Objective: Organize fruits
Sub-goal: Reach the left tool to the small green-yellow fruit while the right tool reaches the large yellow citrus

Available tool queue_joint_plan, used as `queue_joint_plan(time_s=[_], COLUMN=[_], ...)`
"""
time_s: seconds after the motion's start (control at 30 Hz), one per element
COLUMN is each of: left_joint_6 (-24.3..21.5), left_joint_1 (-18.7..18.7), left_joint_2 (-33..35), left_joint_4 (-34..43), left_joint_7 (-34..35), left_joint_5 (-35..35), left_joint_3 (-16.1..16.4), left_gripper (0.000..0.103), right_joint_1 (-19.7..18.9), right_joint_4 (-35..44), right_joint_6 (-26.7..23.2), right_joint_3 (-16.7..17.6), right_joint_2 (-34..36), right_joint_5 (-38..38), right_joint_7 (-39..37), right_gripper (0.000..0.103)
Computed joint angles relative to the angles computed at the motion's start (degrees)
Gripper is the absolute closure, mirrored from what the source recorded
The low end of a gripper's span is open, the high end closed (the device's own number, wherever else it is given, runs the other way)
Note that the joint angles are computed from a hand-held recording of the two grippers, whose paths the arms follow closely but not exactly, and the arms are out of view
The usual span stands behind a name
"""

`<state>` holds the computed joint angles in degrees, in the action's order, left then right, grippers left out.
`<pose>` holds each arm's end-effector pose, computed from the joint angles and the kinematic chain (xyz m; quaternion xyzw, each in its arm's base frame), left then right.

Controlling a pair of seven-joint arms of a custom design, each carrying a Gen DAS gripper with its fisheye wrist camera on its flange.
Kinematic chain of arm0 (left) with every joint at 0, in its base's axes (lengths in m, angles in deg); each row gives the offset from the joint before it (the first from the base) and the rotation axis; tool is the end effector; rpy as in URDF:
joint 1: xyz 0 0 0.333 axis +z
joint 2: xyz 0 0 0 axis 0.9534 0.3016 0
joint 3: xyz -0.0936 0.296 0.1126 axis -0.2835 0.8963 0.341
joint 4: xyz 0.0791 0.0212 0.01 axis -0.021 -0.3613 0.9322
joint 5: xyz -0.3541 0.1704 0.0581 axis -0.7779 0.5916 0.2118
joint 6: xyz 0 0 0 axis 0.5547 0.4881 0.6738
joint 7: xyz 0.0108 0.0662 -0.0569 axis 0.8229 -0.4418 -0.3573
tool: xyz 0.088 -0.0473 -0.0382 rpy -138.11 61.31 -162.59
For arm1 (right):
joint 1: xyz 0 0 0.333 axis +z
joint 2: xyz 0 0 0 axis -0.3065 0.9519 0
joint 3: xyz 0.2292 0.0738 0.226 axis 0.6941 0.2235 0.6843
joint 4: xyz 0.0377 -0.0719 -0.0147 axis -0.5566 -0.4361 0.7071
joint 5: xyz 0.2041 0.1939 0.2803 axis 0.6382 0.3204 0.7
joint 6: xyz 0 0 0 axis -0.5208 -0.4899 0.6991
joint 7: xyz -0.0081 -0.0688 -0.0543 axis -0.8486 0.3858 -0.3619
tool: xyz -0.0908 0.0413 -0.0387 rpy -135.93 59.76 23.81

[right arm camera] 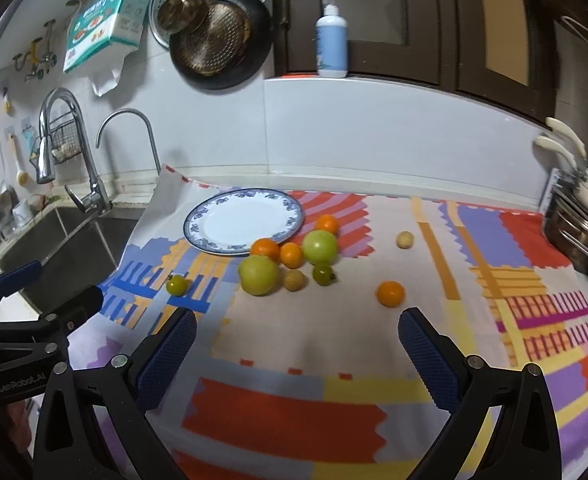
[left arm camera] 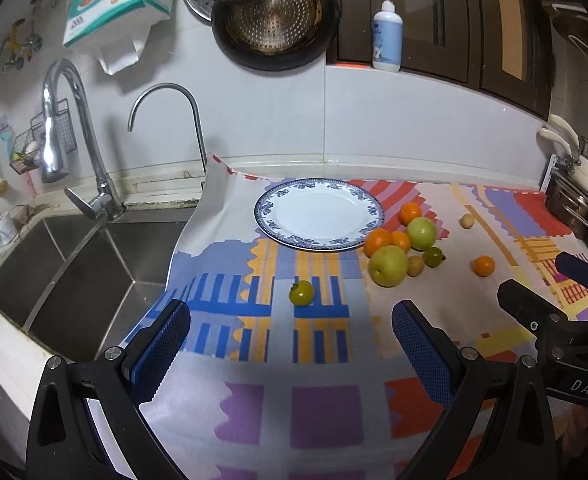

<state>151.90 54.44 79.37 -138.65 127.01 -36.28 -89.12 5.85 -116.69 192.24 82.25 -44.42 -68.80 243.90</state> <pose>0.5920 -0.2927 0.5633 -0.5277 0.7238 -0.3514 0.2723 0.5290 0.3153 0.5370 -0.5738 0.6645 -0.3634 0.3118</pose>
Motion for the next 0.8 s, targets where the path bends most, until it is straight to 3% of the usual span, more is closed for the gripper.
queue_joint_plan(time_s=[0.3,0.43,0.8], left_joint_6=[-0.8,-1.8,-11.1], left_joint_1=[0.7,0.5,0.1], left_joint_2=[6.8,9.8,19.0], left_joint_4=[6.9,10.0,21.9], left_joint_7=[12.6,18.2,28.4], left_joint_5=[-7.8,-11.0,-21.3], left_joint_3=[-0.2,-0.2,-1.2], left_gripper=[0.007,0.016,0.032], right_joint_1=[1.4,1.9,1.8], right_joint_4=[10.0,13.6,21.4], right_joint_6=[-0.3,0.6,2.1], right_joint_3=[-2.2,-3.4,-6.2], right_joint_2=[8.9,12.3,20.6], right_joint_5=[4.4,8.6,20.6], right_joint_7=[-9.3,-15.2,-29.6], right_gripper=[0.004,0.010,0.022])
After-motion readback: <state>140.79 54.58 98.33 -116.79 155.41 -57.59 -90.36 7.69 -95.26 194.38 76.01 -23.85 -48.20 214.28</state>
